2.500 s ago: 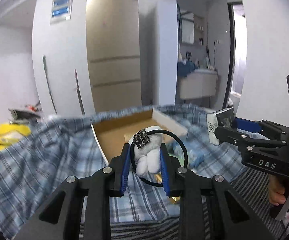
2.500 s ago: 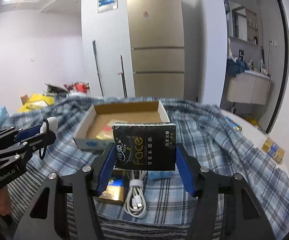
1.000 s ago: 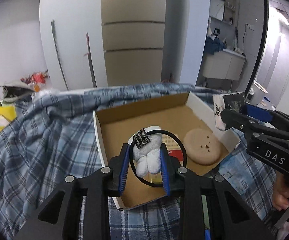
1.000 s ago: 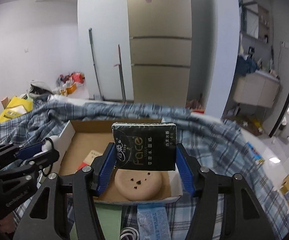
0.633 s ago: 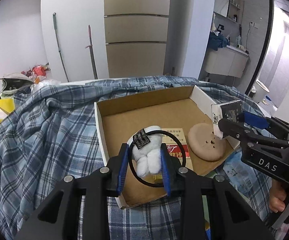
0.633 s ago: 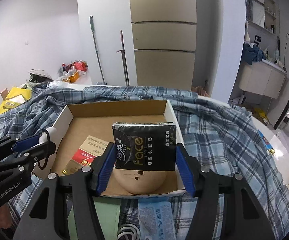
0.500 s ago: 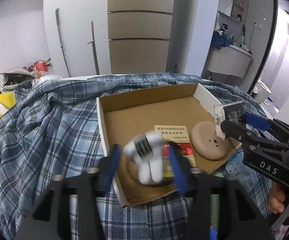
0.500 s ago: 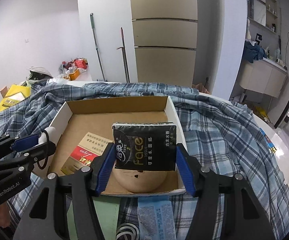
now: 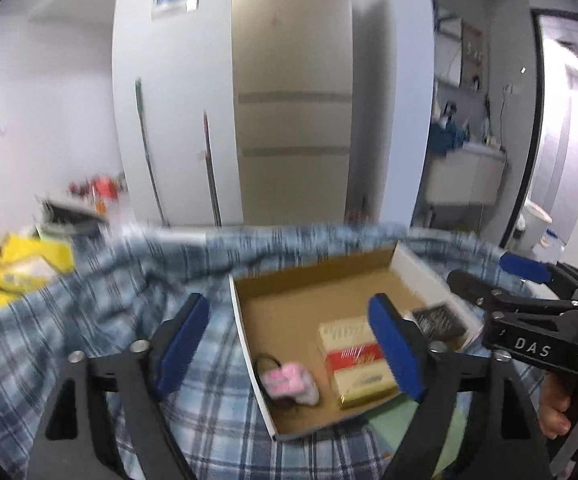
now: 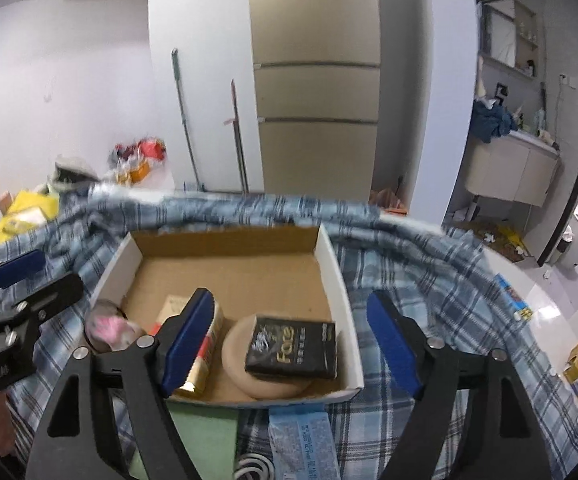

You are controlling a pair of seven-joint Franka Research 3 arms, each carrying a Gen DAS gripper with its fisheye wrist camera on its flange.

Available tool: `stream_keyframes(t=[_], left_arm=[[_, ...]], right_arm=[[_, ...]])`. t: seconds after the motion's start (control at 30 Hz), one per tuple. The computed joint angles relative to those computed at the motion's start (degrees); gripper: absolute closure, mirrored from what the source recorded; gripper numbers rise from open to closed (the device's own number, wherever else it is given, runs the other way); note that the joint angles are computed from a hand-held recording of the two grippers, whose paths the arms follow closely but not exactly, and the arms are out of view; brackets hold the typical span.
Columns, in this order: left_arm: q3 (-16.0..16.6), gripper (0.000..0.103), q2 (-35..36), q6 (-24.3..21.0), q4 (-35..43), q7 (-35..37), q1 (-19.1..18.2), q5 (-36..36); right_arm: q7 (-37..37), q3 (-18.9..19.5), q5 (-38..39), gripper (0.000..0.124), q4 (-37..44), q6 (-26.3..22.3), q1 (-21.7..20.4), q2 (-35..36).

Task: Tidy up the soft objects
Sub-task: 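Lift both tools away from the box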

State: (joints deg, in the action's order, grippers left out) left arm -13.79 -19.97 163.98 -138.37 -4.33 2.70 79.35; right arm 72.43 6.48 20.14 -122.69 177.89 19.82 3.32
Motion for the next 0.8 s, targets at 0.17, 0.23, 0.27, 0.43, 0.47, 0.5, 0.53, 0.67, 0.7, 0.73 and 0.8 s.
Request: stream_keyframes(t=[0.17, 0.23, 0.27, 0.43, 0.47, 0.5, 0.53, 0.67, 0.7, 0.73, 0.8], left_arm=[[-0.8, 0.017, -8.4, 2.1, -1.7, -6.9, 0.3, 5.4], [-1.5, 0.011, -12.6, 2.6, -2.9, -11.8, 0.4, 9.1], [-1.8, 0.005, -14.7, 2.4, -3.7, -13.3, 0.0, 10.1], [-2.6, 0.000, -22.4, 0.4, -8.0, -11.5, -3.4, 9.8], [-2.9, 0.000, -23.6, -0.1, -9.1, -10.0, -4.0, 8.5], [-3.3, 0.000, -24.8, -0.4, -10.1, -9.7, -4.2, 7.9], [-3.7, 0.000, -26.1, -0.5, -11.2, -10.2, -4.2, 7.8], [-4.5, 0.000, -29.5, 0.0, -15.5, -11.3, -4.8, 6.9], [-4.8, 0.000, -29.9, 0.3, -16.4, -12.2, -4.7, 7.2], [-4.9, 0.000, -29.9, 0.6, -16.8, -13.2, -4.4, 7.9], [-4.9, 0.000, -29.2, 1.0, -17.9, -15.4, -4.3, 9.9]], right_arm=[[-11.0, 0.1, 14.0, 0.032, -2.4, 2.6, 2.4, -6.4], [-14.9, -1.3, 17.6, 0.026, -4.5, 4.9, 5.0, -9.8], [-16.5, -2.8, 18.9, 0.026, -6.0, 6.8, 7.2, -11.8], [-17.3, -8.6, 17.8, 0.021, -13.0, 12.4, 15.4, -20.1], [-16.7, -8.4, 17.3, 0.021, -14.4, 13.8, 15.6, -21.4], [-16.1, -7.4, 17.0, 0.021, -15.8, 14.7, 14.7, -22.7], [-15.5, -7.1, 16.4, 0.021, -16.9, 14.9, 14.3, -23.8], [-12.0, -9.9, 13.9, 0.021, -21.8, 17.6, 17.0, -27.2], [-11.0, -11.0, 13.1, 0.021, -22.5, 17.4, 17.7, -27.5], [-10.0, -12.1, 12.4, 0.021, -23.4, 17.4, 18.6, -28.0], [-8.3, -13.1, 11.1, 0.021, -25.2, 17.7, 19.4, -28.5]])
